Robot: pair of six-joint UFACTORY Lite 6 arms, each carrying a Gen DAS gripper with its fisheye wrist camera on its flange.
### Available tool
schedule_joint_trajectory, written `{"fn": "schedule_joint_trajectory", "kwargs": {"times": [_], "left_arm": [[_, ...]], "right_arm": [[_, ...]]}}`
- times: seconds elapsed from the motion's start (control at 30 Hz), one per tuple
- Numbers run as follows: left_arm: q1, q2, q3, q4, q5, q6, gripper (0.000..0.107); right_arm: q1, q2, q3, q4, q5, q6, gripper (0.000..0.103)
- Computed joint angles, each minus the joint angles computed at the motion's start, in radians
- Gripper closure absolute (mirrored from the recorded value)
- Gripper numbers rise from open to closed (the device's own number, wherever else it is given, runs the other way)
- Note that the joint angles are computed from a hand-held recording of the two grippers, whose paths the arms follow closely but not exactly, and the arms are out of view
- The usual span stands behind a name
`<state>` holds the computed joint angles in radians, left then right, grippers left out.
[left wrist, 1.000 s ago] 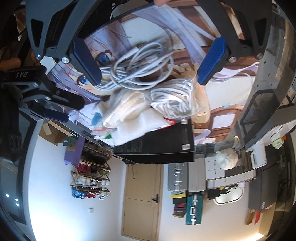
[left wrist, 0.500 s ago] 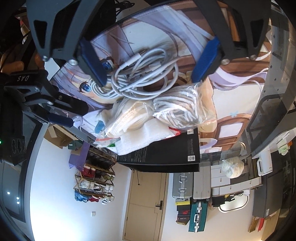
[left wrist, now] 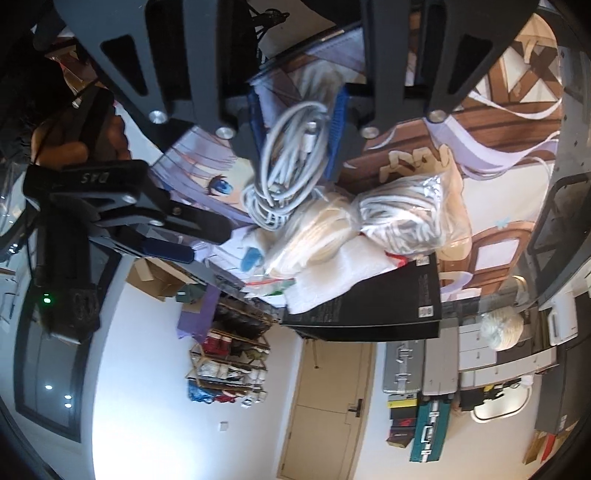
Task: Organize soft objects
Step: 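Lower the left gripper onto the loose white cable coil and close it, then grasp the white foam block with the right gripper while the left gripper lifts the cable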
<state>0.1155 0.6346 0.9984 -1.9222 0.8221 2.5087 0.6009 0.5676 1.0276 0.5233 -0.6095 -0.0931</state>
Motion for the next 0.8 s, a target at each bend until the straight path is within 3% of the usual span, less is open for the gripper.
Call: {"fn": "schedule_joint_trajectory", "kwargs": {"times": [0.6,0.8], "left_arm": [[0.200,-0.100,-0.044,0.182,0.187,-0.075,0.093],[0.270,-0.153,-0.042,0.198,0.227,-0.133,0.093]], "right_arm": [[0.022,-0.096,0.007,0.057,0.072,-0.105,0.000],[0.027,-0.127,0.053,0.167,0.135,-0.268,0.000]]}}
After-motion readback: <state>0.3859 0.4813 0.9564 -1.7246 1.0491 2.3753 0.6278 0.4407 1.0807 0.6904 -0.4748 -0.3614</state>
